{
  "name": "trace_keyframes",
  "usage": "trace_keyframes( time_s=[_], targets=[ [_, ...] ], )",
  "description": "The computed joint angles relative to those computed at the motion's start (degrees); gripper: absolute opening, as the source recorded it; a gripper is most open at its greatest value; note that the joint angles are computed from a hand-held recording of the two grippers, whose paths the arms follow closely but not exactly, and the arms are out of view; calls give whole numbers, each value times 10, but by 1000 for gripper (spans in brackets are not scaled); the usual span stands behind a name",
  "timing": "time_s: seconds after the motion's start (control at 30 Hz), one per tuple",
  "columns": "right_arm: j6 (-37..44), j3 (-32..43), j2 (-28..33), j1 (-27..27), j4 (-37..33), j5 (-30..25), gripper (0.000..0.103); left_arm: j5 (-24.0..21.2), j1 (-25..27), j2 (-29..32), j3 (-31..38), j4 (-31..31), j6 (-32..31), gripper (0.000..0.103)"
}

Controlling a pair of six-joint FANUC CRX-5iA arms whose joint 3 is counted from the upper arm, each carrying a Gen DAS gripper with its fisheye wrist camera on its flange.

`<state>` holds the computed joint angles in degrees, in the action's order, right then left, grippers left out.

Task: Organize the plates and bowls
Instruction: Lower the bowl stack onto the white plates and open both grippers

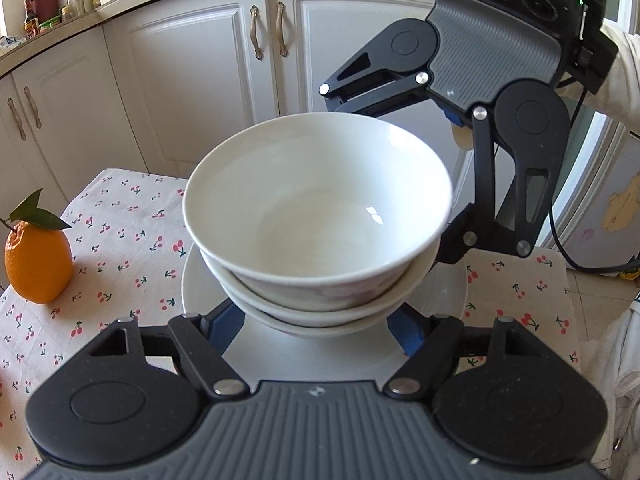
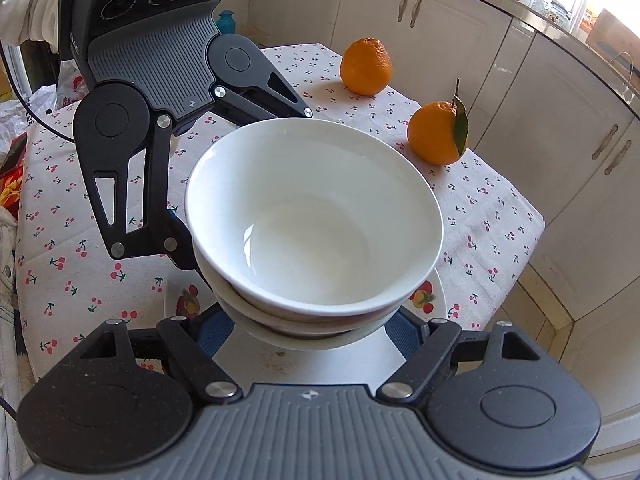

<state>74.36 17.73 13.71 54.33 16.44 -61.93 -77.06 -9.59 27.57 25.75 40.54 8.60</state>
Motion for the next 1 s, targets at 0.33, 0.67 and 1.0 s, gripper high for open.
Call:
trace_keyframes(
  time_s=[0.33, 0.67, 1.0],
  targets=[
    [-1, 0, 1, -7, -13, 6, 85, -5, -1, 7, 10, -5, 9, 78],
    [-13, -7, -5, -13, -25, 17, 85, -10, 1, 13, 16, 1, 15, 78],
    [-26, -19, -13, -12, -23, 31, 98, 14, 3, -8, -15, 12, -7, 92]
  ],
)
